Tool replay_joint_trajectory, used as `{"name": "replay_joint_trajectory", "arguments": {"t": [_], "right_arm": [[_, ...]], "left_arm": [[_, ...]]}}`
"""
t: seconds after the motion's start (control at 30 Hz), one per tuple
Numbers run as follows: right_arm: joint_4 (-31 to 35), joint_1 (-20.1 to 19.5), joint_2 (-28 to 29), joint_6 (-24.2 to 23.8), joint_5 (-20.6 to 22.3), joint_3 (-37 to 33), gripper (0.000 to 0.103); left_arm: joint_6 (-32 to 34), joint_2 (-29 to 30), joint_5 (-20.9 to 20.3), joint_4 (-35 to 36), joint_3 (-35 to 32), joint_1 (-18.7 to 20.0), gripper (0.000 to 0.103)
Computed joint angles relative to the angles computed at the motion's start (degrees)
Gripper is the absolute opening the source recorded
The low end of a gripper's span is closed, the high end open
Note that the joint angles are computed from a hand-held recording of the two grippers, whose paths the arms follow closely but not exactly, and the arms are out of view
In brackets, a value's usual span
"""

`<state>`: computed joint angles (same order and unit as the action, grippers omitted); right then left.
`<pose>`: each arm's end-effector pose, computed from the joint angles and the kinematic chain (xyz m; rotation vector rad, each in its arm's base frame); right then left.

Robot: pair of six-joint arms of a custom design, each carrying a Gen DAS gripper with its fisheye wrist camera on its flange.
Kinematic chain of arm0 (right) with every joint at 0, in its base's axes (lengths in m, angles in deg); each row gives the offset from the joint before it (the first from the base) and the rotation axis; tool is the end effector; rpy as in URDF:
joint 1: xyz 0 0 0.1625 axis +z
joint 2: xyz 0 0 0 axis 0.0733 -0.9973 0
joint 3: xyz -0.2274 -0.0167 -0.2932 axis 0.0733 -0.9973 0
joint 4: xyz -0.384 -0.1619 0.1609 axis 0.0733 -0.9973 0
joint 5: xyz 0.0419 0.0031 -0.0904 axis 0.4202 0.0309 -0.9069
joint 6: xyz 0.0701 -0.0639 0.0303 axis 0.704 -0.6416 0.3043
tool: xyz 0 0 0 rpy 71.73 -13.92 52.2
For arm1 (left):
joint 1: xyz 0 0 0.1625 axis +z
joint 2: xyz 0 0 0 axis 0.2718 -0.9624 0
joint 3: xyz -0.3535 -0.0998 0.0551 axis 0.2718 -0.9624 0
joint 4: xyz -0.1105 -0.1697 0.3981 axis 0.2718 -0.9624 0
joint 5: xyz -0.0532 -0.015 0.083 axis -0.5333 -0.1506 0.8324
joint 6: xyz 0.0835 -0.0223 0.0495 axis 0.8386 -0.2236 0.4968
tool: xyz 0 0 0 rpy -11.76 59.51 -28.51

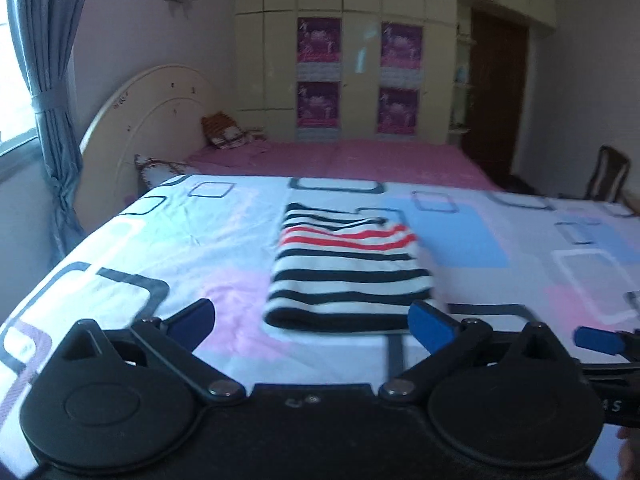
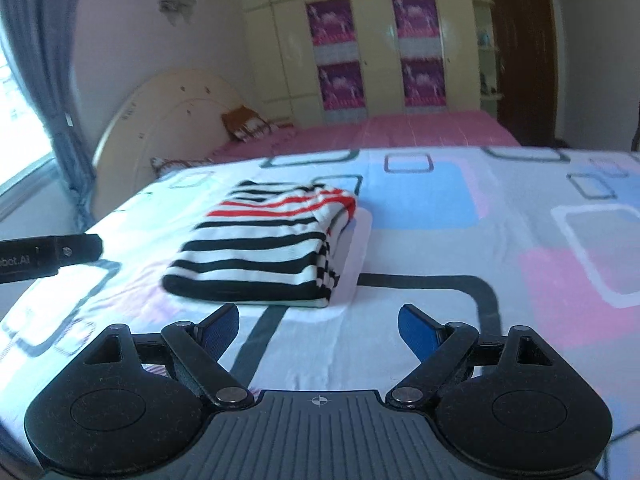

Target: Fold small clothes

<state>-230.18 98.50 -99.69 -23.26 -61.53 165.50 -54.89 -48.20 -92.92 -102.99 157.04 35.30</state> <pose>0.2534 -0.6564 0.1565 0.6742 -2.4388 1.1067 -0.2261 -0.6302 0.2462 0.3598 2.0570 -1.1992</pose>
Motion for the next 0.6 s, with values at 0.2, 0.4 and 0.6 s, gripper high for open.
{"name": "replay_joint_trajectory", "arguments": {"t": [0.2,0.4,0.6], "right_arm": [[-8.6,3.3,-5.7,-3.0,-2.3,8.3,0.086],[-13.6,5.5,-7.6,-3.1,-4.8,11.5,0.092],[-16.4,6.3,-7.9,-4.1,-4.3,13.0,0.098]], "left_arm": [[-5.7,-4.9,2.6,4.1,6.5,-3.9,0.103],[-10.8,-7.8,5.0,8.7,10.0,-6.3,0.103],[-10.9,-8.9,6.2,7.1,12.0,-7.7,0.103]]}}
